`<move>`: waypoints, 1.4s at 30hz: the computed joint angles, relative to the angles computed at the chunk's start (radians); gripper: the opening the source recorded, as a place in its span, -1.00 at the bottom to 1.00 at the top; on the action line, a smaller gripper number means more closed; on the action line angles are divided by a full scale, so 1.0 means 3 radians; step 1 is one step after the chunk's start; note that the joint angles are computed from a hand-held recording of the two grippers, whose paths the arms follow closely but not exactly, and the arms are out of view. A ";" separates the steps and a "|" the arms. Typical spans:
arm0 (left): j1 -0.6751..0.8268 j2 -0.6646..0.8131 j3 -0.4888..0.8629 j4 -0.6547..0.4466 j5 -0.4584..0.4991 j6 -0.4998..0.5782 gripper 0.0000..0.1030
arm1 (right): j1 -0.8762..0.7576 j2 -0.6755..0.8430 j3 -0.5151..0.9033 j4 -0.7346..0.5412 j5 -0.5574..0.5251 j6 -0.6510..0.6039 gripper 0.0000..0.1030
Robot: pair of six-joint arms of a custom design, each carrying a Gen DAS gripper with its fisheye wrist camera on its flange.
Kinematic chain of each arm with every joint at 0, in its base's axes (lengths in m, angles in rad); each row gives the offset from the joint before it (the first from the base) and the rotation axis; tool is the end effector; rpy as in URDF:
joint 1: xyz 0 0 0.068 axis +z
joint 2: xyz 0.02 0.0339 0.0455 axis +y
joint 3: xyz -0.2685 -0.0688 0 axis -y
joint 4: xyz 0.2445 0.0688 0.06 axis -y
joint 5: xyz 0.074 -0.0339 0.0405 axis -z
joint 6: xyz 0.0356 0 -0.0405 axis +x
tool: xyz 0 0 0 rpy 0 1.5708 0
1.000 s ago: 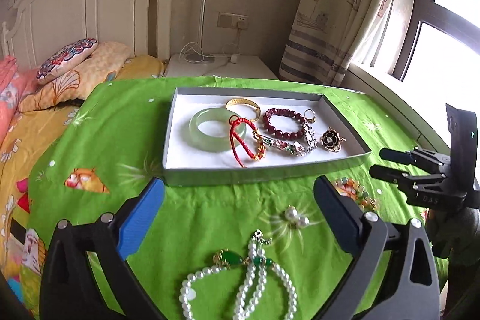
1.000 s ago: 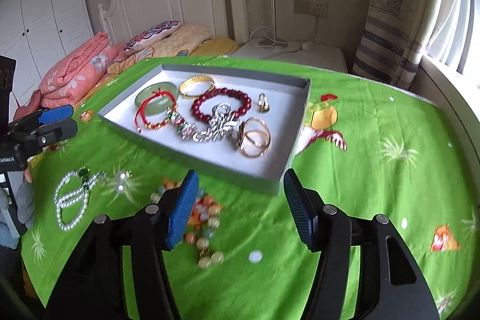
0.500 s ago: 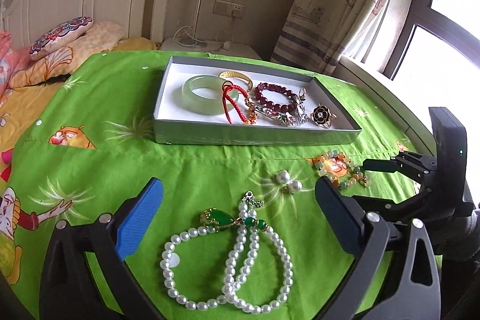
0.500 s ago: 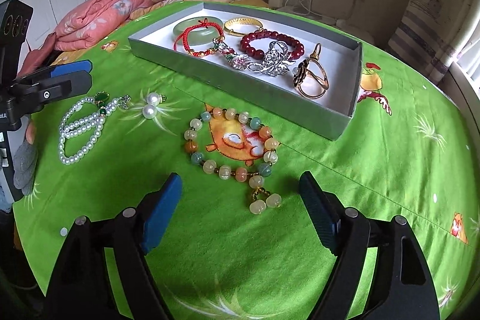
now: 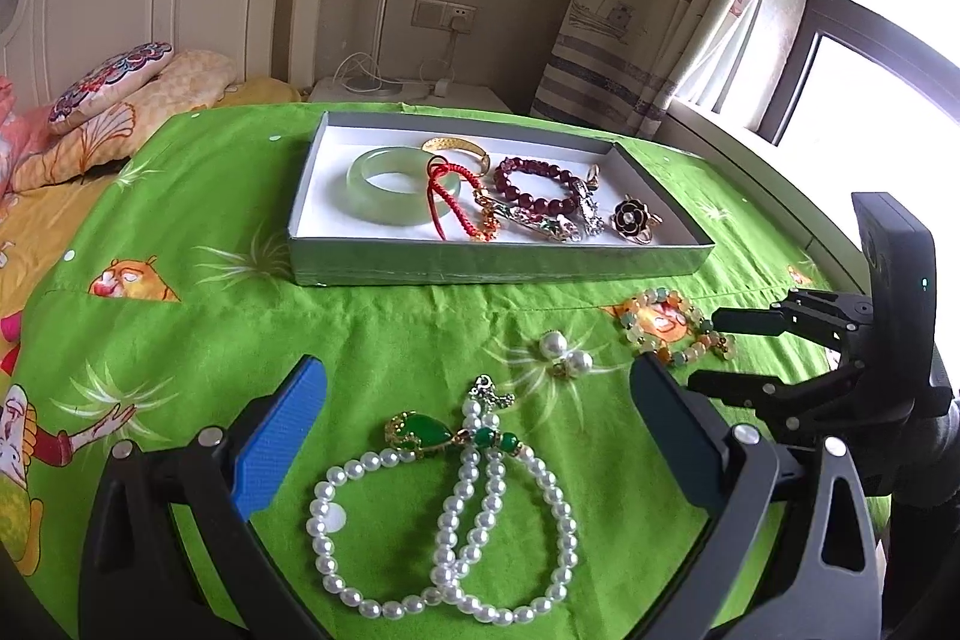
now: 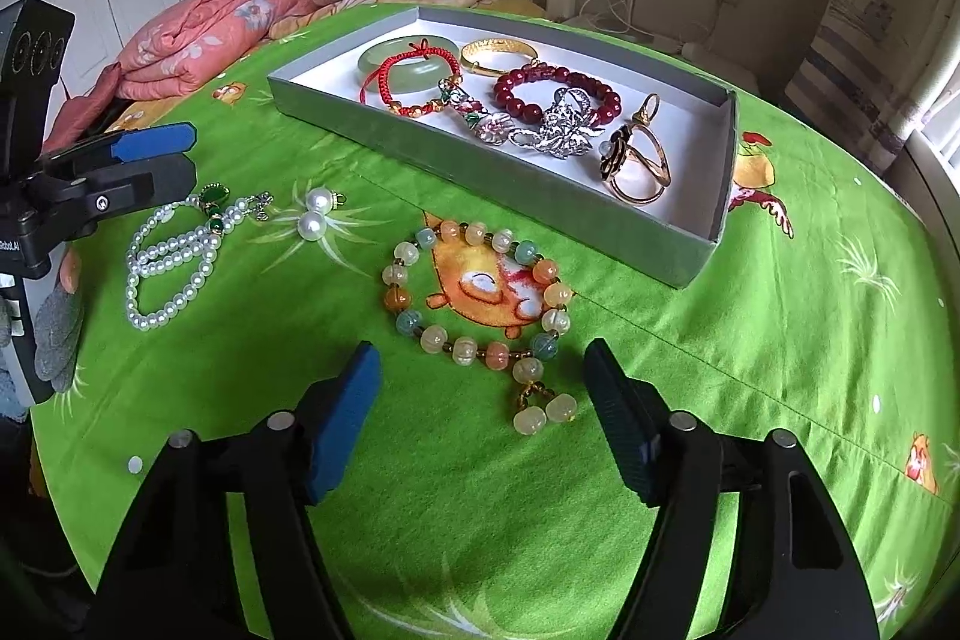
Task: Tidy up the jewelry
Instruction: 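Grasp the pearl necklace with green pendant using the left tool, then lift the pearl necklace with the left tool while the right tool grasps the multicolor bead bracelet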
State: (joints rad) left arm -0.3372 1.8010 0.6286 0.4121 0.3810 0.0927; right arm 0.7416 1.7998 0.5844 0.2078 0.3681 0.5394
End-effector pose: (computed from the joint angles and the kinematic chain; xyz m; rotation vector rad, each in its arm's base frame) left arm 0.2872 -0.1147 0.0991 0.6832 2.2285 -0.5661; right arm 0.2148 0.1794 0.0760 -0.1173 2.4780 0.0585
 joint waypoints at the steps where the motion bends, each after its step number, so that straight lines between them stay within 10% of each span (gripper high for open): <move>1: -0.0033 -0.0017 -0.0022 0.0015 -0.0019 0.0027 0.95 | 0.0010 -0.0031 -0.0039 0.0010 0.0027 0.0044 -0.18; 4: -0.0085 -0.0041 -0.0055 0.0012 0.0009 0.0113 0.95 | 0.0034 -0.0123 -0.0176 0.0083 0.0082 0.0149 -0.61; 10: -0.0107 -0.0158 -0.0177 0.0091 -0.0044 0.0150 0.95 | 0.0230 -0.0202 -0.0288 0.0123 0.0290 0.0275 -0.79; 16: 0.0413 -0.0364 -0.0318 -0.0305 0.0549 0.0203 0.93 | 0.0361 -0.0372 -0.0538 0.0329 0.0261 0.0393 -0.79; 31: 0.0255 -0.0272 -0.0327 -0.0669 -0.0147 0.0537 0.77 | 0.0637 -0.0483 -0.0651 0.0209 0.0327 0.0742 -0.76; 37: 0.0089 -0.0373 -0.0515 -0.0398 -0.0494 0.0544 -0.44 | 0.0661 -0.0453 -0.0637 0.0258 0.0279 0.0667 -0.38; 42: 0.0246 -0.0458 -0.0611 -0.0290 -0.0229 0.0510 -0.87 | 0.0681 -0.0511 -0.0682 0.0243 0.0370 0.0783 0.01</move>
